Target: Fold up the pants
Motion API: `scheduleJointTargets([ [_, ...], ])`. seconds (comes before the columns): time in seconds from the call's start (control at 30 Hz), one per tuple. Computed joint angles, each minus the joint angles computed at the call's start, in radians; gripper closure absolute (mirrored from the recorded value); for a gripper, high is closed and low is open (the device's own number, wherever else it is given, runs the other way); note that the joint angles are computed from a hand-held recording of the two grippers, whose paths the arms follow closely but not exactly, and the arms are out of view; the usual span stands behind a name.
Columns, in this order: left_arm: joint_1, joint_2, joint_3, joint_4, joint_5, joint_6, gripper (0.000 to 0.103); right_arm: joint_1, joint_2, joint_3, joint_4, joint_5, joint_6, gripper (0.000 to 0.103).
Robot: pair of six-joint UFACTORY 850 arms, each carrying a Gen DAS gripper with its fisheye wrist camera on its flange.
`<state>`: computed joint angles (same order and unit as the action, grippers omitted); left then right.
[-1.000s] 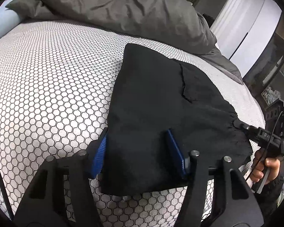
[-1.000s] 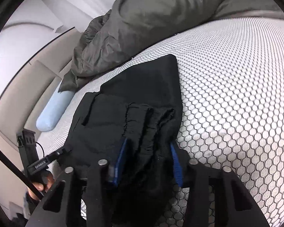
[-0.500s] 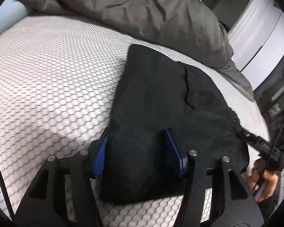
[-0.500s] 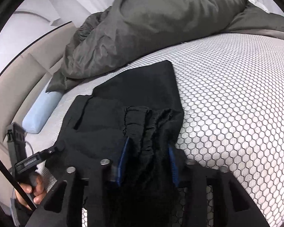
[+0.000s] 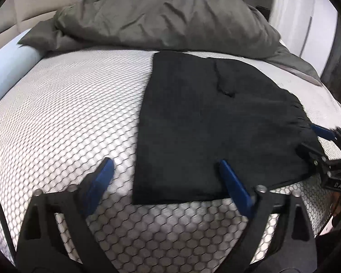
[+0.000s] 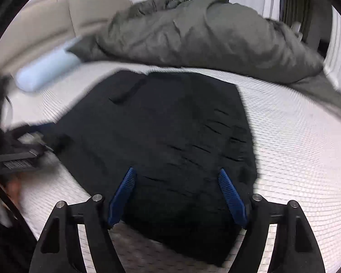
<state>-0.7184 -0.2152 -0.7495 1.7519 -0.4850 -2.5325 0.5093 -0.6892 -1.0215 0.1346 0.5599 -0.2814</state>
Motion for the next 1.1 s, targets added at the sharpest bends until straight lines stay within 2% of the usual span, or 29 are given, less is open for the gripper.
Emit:
scheduleJointTargets([
  [0.07,-0.001,0.007,0.009,-0.002,-0.011,-0.003,0.006,-0.023,0.004,0.014,-0.038,0.004,0.057,0.012],
  [0.13,-0.009,0.015,0.023,0.001,-0.028,-0.022,0.006,-0.054,0.012,0.027,-0.164,0.010,0.204,0.012],
  [0.2,-0.022,0.022,0.027,-0.021,-0.058,-0.023,0.006,-0.066,0.034,0.061,-0.206,0.049,0.261,0.012],
  [0.3,-0.058,0.033,0.029,-0.034,-0.100,-0.028,0.006,-0.093,0.078,0.131,-0.305,0.141,0.367,0.010],
  [0.4,-0.111,0.058,0.053,0.009,-0.154,-0.077,0.001,-0.111,0.126,0.221,-0.342,0.276,0.417,0.004],
  [0.57,-0.203,0.087,0.092,0.058,-0.293,-0.168,0.001,-0.128,0.178,0.346,-0.345,0.447,0.414,0.000],
  [0.73,-0.284,0.134,0.132,0.083,-0.400,-0.222,0.001,-0.131,0.198,0.413,-0.369,0.546,0.407,0.000],
  [0.87,-0.321,0.158,0.150,0.102,-0.449,-0.241,0.001,-0.103,0.205,0.444,-0.352,0.611,0.347,0.000],
  [1.1,-0.340,0.173,0.157,0.094,-0.458,-0.241,0.001,-0.078,0.203,0.454,-0.342,0.640,0.310,0.000],
])
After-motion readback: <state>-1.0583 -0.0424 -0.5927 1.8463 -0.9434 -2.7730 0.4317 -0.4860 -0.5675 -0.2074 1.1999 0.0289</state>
